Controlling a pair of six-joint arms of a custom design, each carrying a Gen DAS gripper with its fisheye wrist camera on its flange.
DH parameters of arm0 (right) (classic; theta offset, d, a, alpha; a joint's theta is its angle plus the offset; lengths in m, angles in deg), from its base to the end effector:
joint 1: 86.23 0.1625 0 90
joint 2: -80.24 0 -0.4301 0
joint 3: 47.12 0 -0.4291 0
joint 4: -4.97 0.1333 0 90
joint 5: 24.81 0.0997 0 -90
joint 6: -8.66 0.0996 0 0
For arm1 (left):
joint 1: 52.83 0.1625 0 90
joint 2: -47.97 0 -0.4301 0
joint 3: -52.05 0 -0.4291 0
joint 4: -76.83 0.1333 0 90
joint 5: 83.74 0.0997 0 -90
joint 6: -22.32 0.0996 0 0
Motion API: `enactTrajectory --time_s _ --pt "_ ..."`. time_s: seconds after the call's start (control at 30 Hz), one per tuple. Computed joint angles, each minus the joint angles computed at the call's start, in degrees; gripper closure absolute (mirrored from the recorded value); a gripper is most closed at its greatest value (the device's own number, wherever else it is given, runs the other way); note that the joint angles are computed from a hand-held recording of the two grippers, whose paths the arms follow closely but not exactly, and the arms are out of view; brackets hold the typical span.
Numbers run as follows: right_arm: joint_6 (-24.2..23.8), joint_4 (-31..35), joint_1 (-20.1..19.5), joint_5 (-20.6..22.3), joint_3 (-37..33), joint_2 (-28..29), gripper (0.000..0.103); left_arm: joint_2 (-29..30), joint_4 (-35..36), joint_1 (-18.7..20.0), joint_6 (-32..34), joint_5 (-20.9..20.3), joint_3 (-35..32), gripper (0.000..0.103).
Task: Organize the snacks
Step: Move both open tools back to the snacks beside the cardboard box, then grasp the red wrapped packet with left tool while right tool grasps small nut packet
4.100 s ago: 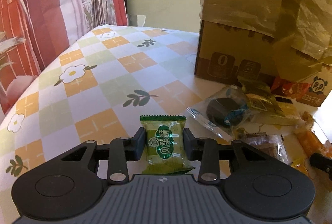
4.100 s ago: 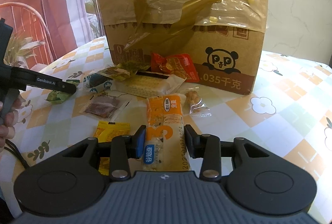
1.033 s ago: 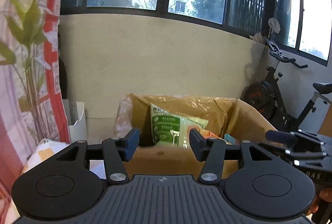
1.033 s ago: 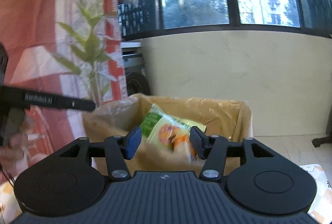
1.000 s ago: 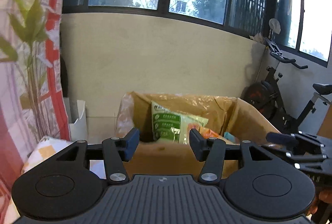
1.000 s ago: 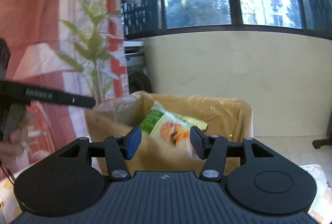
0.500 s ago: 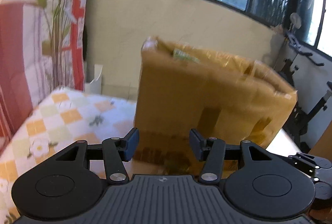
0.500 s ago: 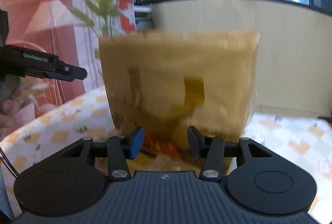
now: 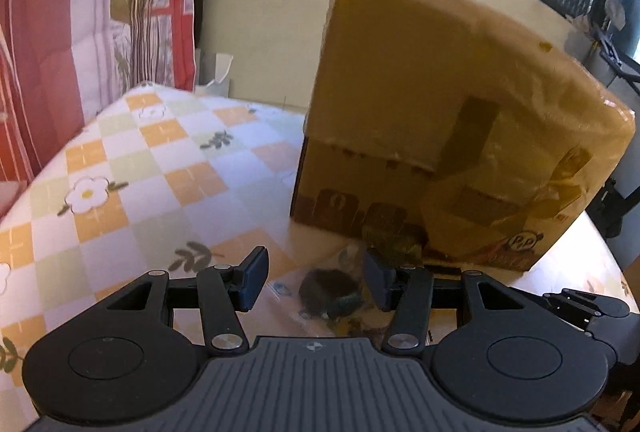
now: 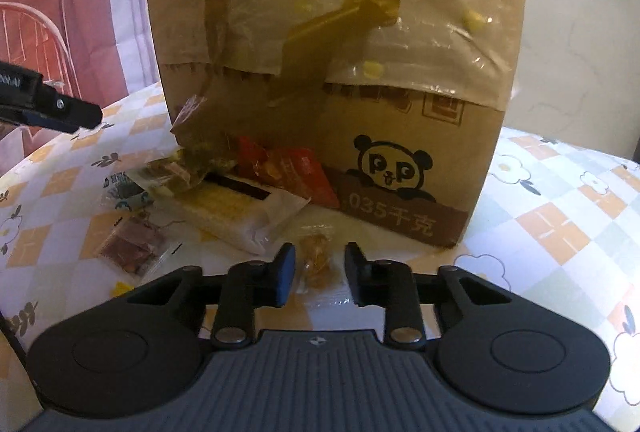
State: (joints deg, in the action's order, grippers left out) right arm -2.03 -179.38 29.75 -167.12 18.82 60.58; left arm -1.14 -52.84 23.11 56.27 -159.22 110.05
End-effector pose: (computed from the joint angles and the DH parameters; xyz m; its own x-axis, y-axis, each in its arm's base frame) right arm 0.4053 -0.7074 0.0306 -0.7392 0.1454 0.6576 -0.4374 0.6388 -0.6330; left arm -0.0507 -0.8538 0.3895 -0.6883 0.5573 -0.4645 0.7150 0.6295 -0.3042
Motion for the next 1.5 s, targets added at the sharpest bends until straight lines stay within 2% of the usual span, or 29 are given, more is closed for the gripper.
enactTrajectory --time_s 0.17,0.27,0.4,0.5,0.6,0.73,0.97,1.17,1.5 --pt "0.5 -2.5 -0.1 0.6 2.0 -0.8 0.081 -0.7 1.2 -0.6 1.1 -0.4 2.3 0.049" --pt "-0.8 -2.7 0.0 0.7 2.4 -1.0 0.081 -1.2 0.7 -1.1 1.5 0.1 4.4 0.049" --pt "-0.4 -3.3 -0.1 1.4 2.7 -1.0 0.081 -1.5 1.4 -1.4 2.5 -1.2 5.8 0.05" --pt "0.5 -3.7 -0.3 2.1 3.3 -1.4 0.081 -1.2 3.5 -1.8 4.6 -3.5 5.8 0.061" --pt "1.6 -4.0 -0.5 2.5 3.9 -1.9 0.081 -0.7 5.6 -2.4 5.7 -4.8 5.5 0.064" --pt "2.3 -4.5 -0.6 2.8 4.4 -2.2 0.081 -0.3 0.8 -3.5 11.0 -3.8 8.1 0.066" --pt "5.6 -5.0 -1.3 5.6 6.7 -4.0 0.081 2.0 -1.6 -3.8 13.2 -4.8 6.4 0.068" --pt "5.8 -4.7 -1.4 5.7 6.6 -3.9 0.081 2.9 -1.2 -3.8 15.4 -5.2 5.6 0.067" --pt "5.6 -4.4 -1.2 5.0 6.0 -3.5 0.081 4.6 7.9 -3.4 18.2 -4.9 2.5 0.067"
